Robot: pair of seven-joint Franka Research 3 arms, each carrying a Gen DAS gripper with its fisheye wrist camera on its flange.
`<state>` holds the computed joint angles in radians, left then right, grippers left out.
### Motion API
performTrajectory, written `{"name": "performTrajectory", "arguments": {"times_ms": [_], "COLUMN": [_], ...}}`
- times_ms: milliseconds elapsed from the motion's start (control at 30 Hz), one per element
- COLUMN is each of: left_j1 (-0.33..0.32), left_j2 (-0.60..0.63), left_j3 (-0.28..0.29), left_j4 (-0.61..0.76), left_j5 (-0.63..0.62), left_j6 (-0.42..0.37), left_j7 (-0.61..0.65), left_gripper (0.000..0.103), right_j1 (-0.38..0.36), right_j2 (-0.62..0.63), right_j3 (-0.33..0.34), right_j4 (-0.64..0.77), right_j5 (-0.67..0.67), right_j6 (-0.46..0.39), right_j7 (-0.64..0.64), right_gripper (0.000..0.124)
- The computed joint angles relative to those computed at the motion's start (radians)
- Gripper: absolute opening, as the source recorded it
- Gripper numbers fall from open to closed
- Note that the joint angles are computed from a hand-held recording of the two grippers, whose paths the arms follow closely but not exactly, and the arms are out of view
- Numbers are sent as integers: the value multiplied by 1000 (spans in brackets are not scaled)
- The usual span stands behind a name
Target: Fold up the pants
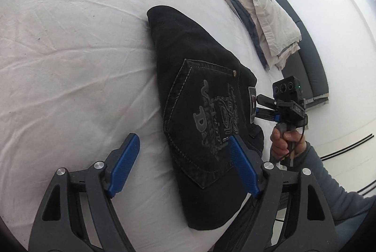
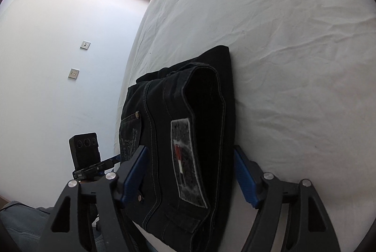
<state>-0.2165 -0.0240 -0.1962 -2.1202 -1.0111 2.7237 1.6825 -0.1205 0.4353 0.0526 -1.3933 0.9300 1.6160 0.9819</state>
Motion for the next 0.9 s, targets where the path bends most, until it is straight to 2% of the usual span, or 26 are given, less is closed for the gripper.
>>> {"name": "performTrajectory", "arguments": {"times_ms": [33,100,133,167,233,300,433,567,667,833,900], "left_j1": [2,10,16,20,28,34,55,62,63,82,101], "left_j2": [18,52,72,93,111,118,101,77,54,13,24], "left_j3": [1,-2,-4,-6,-17,-25,-44,-39,-26,19,41], "left_j4": [23,63,86,109,133,146,133,126,139,171,209], "left_j5": [24,88,136,197,271,343,284,235,239,338,408], "left_j6": [-14,-32,-52,-69,-74,-80,-60,-48,-51,-45,-73], "left_j7": [-21,-85,-127,-184,-246,-283,-238,-197,-179,-201,-237], "left_gripper": [76,63,42,40,36,33,23,17,17,17,17], "right_j1": [8,19,26,33,53,71,116,129,137,146,155], "right_j2": [3,-1,-5,-13,-36,-65,-129,-175,-187,-135,-78], "right_j3": [0,-1,-3,-6,-16,-22,-29,-28,-25,-10,2], "right_j4": [8,10,9,3,-16,-45,-92,-106,-83,28,113], "right_j5": [-15,-36,-52,-70,-119,-156,-239,-235,-219,-176,-176], "right_j6": [6,18,26,40,78,115,196,219,215,215,214], "right_j7": [-5,-6,-2,-2,4,4,2,-23,-42,-67,-48], "right_gripper": [74,71,66,62,42,36,25,22,21,21,20]}}
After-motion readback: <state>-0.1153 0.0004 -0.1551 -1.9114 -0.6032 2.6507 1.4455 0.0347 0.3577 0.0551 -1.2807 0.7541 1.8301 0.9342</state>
